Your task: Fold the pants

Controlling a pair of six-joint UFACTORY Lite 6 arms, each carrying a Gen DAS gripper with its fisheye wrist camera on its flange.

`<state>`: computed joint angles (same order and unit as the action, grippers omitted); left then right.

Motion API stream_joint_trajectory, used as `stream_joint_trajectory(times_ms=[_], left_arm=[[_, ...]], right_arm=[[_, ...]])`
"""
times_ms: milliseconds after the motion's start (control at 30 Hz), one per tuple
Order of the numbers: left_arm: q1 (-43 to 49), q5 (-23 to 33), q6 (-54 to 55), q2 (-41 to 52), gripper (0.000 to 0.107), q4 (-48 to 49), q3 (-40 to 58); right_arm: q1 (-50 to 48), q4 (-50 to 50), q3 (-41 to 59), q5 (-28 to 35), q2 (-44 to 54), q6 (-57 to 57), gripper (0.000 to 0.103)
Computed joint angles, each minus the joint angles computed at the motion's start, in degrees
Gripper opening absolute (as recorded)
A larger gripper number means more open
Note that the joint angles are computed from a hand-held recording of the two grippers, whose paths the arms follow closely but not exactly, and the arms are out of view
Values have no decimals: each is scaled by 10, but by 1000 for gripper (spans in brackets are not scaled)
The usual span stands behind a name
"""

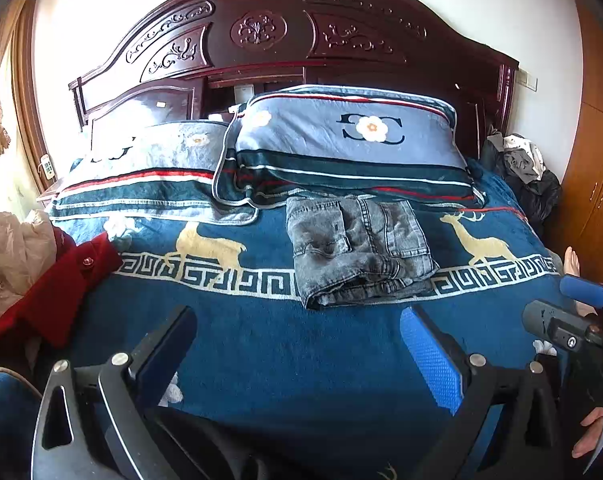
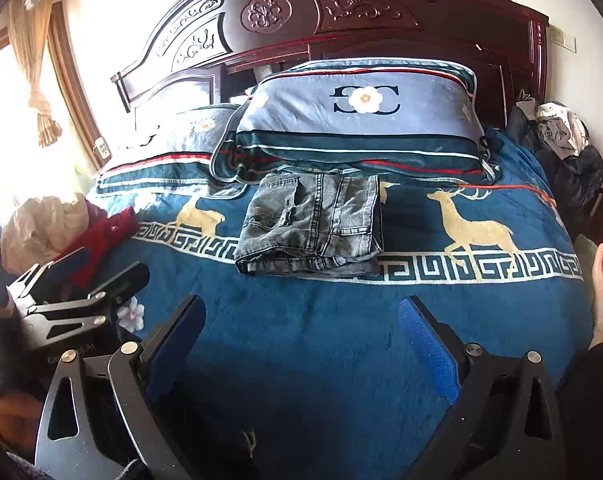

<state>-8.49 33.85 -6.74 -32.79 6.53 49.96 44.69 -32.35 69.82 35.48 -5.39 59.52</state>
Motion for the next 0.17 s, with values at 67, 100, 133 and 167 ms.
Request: stream_joint_trajectory(times_ms=[67, 100, 133, 167], left_arm=[[-5, 2, -6, 5, 103, 1, -5], [-4, 2, -6, 9, 103, -2, -7], [-5, 1, -5, 12, 103, -7, -10], [-3, 1, -1, 15, 103, -15, -13]], right_arm=[[-5, 6, -2, -6, 4, -4, 98], [-6, 8, -3, -8, 5, -6, 98], [-9, 12, -4, -12, 7, -8, 98], [-11, 13, -4, -14, 10, -8, 98]])
